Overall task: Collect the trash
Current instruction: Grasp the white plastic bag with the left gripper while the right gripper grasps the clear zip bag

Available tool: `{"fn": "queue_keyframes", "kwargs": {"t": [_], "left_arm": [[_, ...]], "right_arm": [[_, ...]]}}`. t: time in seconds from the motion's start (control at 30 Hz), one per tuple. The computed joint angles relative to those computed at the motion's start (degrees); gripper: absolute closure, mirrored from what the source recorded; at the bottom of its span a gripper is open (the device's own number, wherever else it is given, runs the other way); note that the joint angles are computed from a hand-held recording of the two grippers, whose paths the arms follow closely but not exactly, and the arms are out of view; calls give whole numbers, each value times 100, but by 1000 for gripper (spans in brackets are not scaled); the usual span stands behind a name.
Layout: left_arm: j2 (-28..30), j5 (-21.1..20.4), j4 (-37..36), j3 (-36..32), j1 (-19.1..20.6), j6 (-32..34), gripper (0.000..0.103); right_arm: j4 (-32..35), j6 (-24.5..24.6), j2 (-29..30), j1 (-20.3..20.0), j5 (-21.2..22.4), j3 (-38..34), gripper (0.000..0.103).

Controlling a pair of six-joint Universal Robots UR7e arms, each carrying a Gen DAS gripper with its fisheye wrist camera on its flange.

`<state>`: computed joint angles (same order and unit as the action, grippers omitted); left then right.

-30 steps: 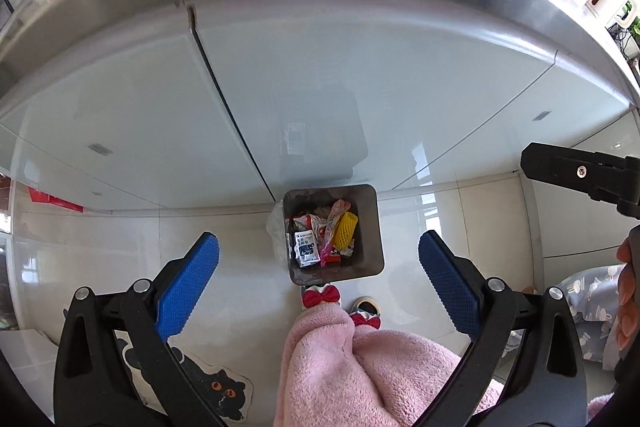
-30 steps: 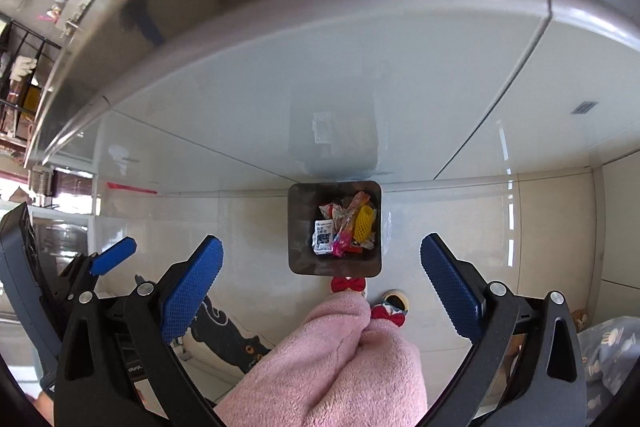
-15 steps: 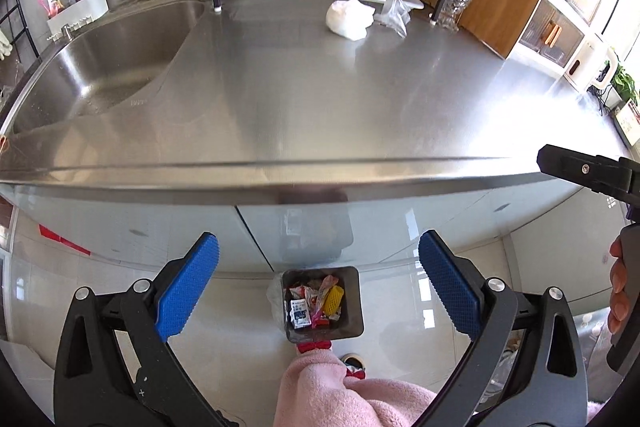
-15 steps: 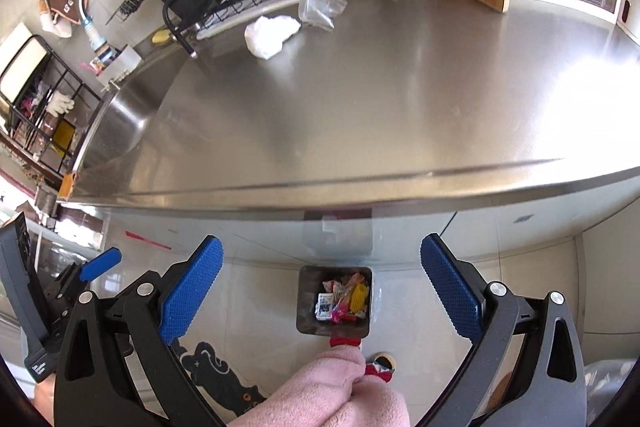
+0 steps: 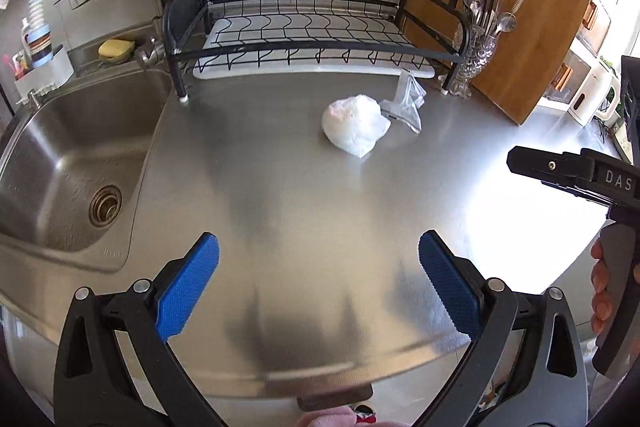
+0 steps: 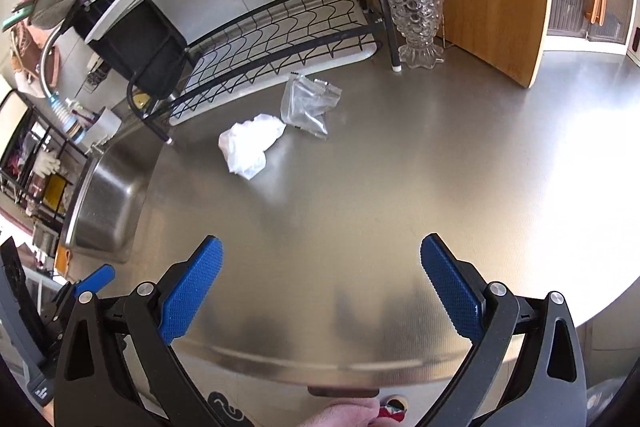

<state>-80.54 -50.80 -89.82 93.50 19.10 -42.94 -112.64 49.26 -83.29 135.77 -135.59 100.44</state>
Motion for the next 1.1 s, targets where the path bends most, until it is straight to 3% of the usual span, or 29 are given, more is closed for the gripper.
{"fn": "queue_keyframes", "kwargs": {"t": [0.33,0.77,0.87,0.93,1.03,1.1], "left_arm": [[849,-139,-1136,-421,847,1524,8],[1573,-620,-1708,-797,1370,2490,10],[1639,-772,-1799,-819,1439,2620,25],[1663,-921,-1805,-842,1488,2670,38],[1671,-1017,-1765,-834,1509,2717,55],[1643,-1026,-1809,-789,1503,2746,60]], "right_arm": [[-974,-781,574,-767,122,-419,3],[-1429,-1390,1230,-1404,400,-862,5],[-1396,-1387,1247,-1520,495,-838,17],[-1330,-1372,1246,-1573,554,-819,40],[-1304,-1381,1216,-1588,499,-758,60],[-1318,-1434,1165,-1589,521,-705,61]]}}
